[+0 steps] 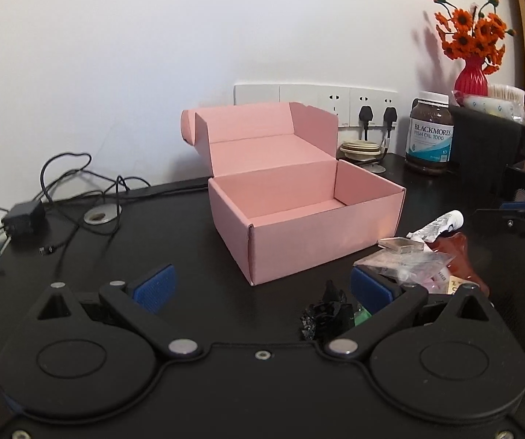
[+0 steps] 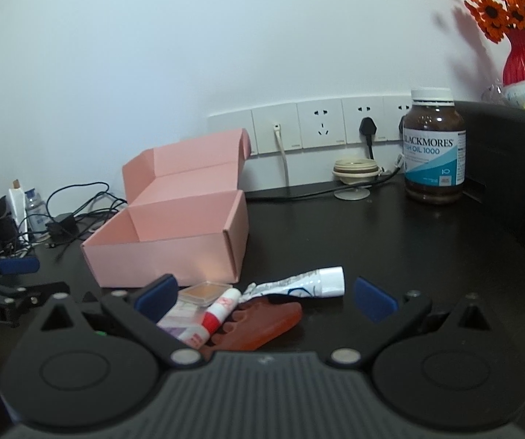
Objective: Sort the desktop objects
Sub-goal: 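Move the left tool toward the black hair clip beside the pink box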
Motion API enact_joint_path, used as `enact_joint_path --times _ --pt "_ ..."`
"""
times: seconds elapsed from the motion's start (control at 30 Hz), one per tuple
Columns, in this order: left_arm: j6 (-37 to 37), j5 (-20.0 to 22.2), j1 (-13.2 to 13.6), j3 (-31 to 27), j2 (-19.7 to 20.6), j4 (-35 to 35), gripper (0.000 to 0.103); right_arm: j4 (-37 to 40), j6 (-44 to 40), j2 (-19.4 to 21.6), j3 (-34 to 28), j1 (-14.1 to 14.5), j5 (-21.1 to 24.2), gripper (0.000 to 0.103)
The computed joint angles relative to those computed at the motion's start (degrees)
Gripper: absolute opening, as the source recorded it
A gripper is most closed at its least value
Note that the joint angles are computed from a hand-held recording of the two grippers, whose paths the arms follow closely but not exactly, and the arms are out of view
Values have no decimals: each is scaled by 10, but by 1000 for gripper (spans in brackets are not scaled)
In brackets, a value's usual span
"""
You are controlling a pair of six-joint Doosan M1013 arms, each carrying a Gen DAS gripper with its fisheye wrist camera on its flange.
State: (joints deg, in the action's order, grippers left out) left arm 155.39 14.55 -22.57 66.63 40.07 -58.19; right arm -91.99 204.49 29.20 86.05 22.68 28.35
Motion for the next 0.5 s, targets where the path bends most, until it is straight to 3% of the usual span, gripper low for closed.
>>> enact_joint_path --times 0.17,0.23,0.33,0.5 --pt "78 5 1 1 1 -68 103 7 -6 0 -1 -1 -3 102" --pt "66 3 0 5 -1 -56 103 10 -8 0 -1 -1 -4 102" --pt "134 15 4 12 -3 -129 103 11 -10 0 -2 -2 -8 102" --pt "96 44 10 1 2 -109 103 22 -25 2 -5 -1 -7 102"
